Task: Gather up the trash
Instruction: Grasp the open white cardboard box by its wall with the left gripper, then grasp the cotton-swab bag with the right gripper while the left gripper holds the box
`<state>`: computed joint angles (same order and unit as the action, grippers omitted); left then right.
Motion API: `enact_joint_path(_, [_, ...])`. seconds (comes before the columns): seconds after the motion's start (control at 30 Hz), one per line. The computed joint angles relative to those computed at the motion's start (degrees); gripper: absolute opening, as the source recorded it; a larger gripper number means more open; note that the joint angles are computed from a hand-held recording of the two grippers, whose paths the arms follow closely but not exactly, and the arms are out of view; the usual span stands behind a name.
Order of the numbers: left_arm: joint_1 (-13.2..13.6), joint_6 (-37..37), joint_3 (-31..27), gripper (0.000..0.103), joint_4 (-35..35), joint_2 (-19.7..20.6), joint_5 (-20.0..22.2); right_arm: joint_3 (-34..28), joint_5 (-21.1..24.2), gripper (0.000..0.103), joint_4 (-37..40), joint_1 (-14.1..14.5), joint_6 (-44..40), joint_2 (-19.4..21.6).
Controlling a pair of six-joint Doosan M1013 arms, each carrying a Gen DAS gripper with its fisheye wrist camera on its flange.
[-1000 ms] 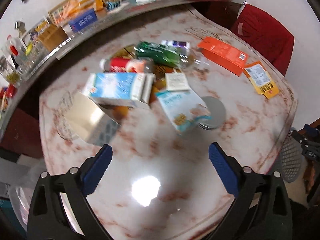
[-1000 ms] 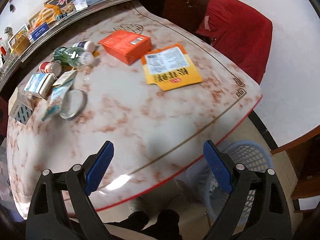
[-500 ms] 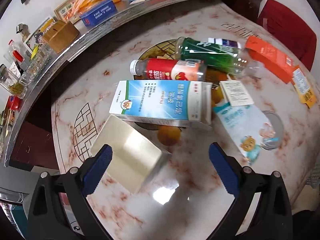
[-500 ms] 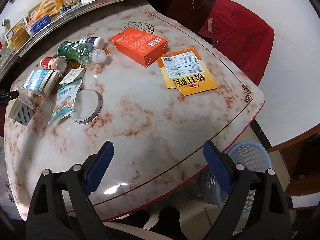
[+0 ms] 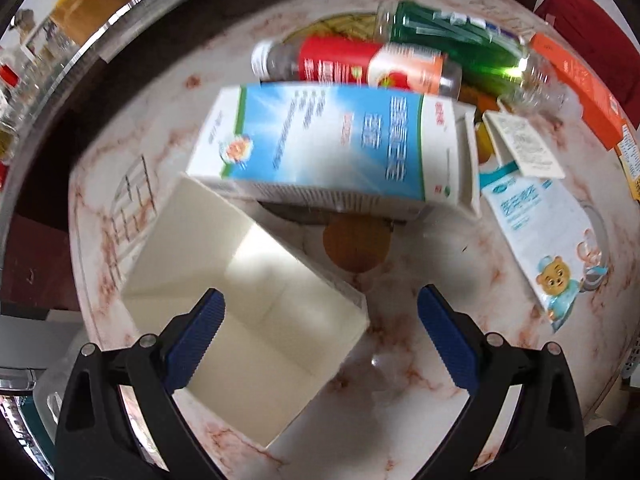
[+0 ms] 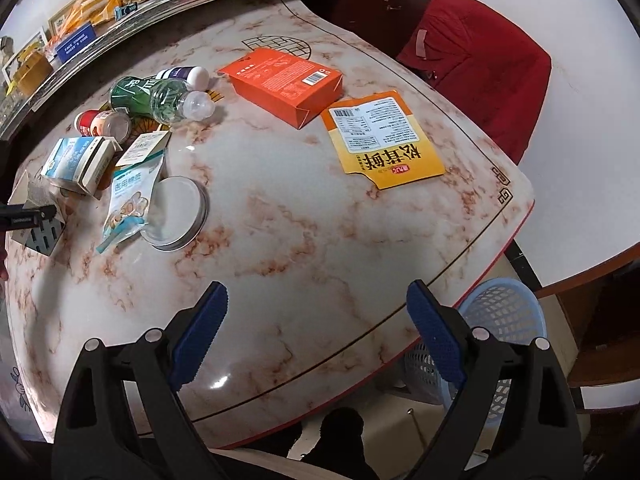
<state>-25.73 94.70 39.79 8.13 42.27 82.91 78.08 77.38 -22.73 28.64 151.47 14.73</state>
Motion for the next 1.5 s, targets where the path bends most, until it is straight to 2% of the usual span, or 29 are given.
enact_joint_path(0.1, [0.2, -0.3, 0.4, 0.094, -0.4, 0.2, 0.2, -0.2, -0.2, 0.087, 0.3, 0.0, -0.2, 0.2])
enact_joint_path(0.17, [0.3, -0.5, 0.9, 0.088, -0.3, 0.1, -0.2, -0.4, -0.3, 0.087, 0.4, 0.0, -0.6, 0.4])
enact_joint_path(0.23, [0.0, -0.9, 2.1, 0.07, 2.2, -0.6, -1.9, -0.5, -0.4, 0.087, 0.6, 0.0, -0.7, 0.5])
enact_joint_path(0.27, [-0.2, -1.0, 2.6, 0.064, 3.3, -0.8, -2.6, -0.5, -0.5, 0.087, 0.7, -0.1, -0.7, 0.5])
enact_joint_path(0.4, [-0.2, -0.7, 2.2, 0.051, 2.4, -1.1, -2.5, -0.5, -0.8, 0.087, 0.8, -0.1, -0.6, 0.5])
enact_joint_path(0.47, [-0.3, -0.3, 2.0, 0.015, 1.7, -1.2, -2.0, -0.4, -1.0, 0.087, 0.9, -0.1, -0.5, 0.5])
enact_joint_path(0.5, [-0.3, -0.7, 1.3, 0.015, 1.7, -0.8, -0.7, -0.4, -1.1, 0.087, 0.9, -0.1, -0.4, 0.4])
enact_joint_path(0.53, [-0.5, -1.4, 1.2, 0.01, 2.4, -0.7, -0.4, -0.4, -1.2, 0.087, 0.9, -0.1, -0.3, 0.4])
enact_joint_path(0.7, [-0.1, -2.0, 2.2, 0.009, 2.1, -1.4, -1.0, 0.0, -1.5, 0.087, 0.8, -0.1, 0.0, 0.1])
enact_joint_path(0.9, [-0.9, -2.2, 4.8, 0.009, 4.1, -3.3, -4.1, -0.1, -2.0, 0.087, 0.7, 0.0, 0.1, 0.0])
enact_joint_path(1.07, [-1.0, -4.5, 7.6, 0.009, 3.8, -5.9, -4.8, -1.2, -3.7, 0.087, 1.2, -0.1, -1.3, 0.7])
enact_joint_path(1.2, [-0.7, -5.5, 9.4, 0.009, 2.2, -7.8, -4.3, -5.8, -7.9, 0.087, 2.9, -0.3, -6.6, 3.9])
enact_joint_path(1.3, [-0.9, -6.2, 11.5, 0.009, 2.3, -9.4, -4.9, -11.1, -10.3, 0.088, 5.0, -0.6, -11.9, 8.0])
enact_joint_path(1.4, [-0.9, -6.4, 13.3, 0.009, 1.1, -10.7, -5.1, -15.0, -10.5, 0.089, 11.3, -1.5, -18.6, 11.8])
enact_joint_path(1.5, [-0.7, -6.4, 14.7, 0.009, 0.5, -11.4, -5.4, -18.5, -9.0, 0.089, 11.0, -1.3, -23.1, 15.4])
